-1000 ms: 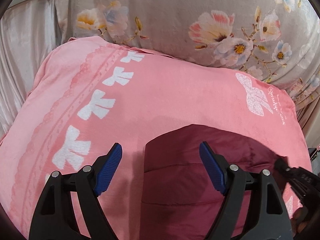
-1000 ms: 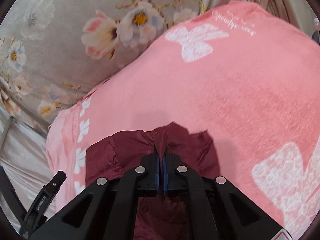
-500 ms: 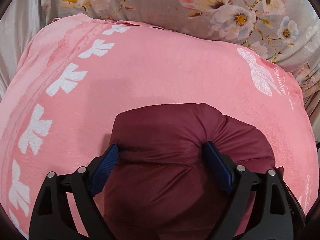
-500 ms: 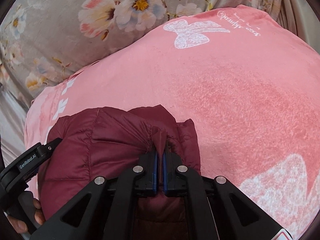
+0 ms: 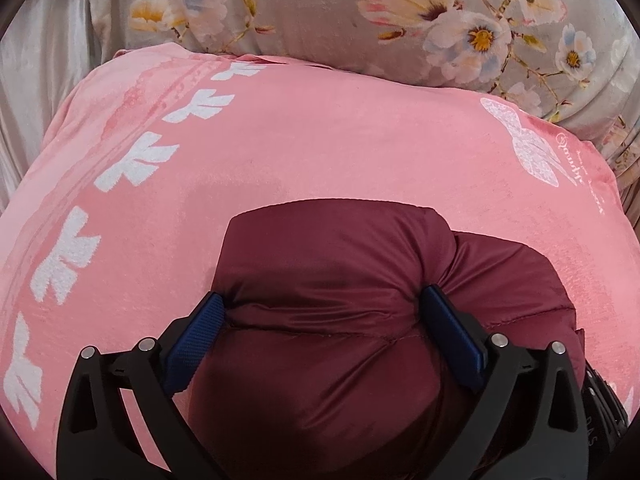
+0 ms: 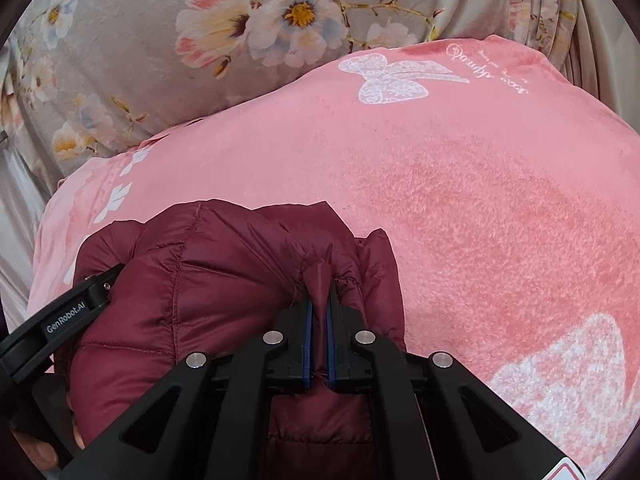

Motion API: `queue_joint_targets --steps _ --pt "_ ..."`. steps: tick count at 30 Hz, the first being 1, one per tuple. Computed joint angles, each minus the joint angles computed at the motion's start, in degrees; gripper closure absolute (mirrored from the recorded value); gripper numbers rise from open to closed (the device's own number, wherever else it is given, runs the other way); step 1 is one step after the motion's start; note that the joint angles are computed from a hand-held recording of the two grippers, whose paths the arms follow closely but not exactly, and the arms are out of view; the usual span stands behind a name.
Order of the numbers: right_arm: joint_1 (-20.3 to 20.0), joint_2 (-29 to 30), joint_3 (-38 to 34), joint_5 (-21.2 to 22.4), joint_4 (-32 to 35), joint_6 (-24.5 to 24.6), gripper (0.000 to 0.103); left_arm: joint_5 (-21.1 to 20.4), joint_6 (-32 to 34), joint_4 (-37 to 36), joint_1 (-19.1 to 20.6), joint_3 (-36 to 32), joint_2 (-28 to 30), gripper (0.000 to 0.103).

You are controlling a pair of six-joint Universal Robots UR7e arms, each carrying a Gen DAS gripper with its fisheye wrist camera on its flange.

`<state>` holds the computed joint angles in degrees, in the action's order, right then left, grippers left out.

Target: Fold large clothes

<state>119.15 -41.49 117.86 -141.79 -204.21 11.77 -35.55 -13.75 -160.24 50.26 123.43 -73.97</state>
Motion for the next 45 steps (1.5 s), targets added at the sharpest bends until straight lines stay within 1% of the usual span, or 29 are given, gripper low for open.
queue_joint_targets --steps 5,31,45 --pt "-0.26 0.07 0.17 0.5 -0.4 0.1 0.1 0.72 0.9 -1.76 0.01 0.31 0.74 0.005" --pt "-0.33 0.67 0.0 0.06 -0.84 0.1 0.1 0.86 1.44 -2.68 0.02 0.46 1.13 0.005" --pt "-0.33 0.65 0.03 0.07 -0.97 0.07 0.1 3.45 2.48 -3.77 -0.46 0.57 2.34 0.005"
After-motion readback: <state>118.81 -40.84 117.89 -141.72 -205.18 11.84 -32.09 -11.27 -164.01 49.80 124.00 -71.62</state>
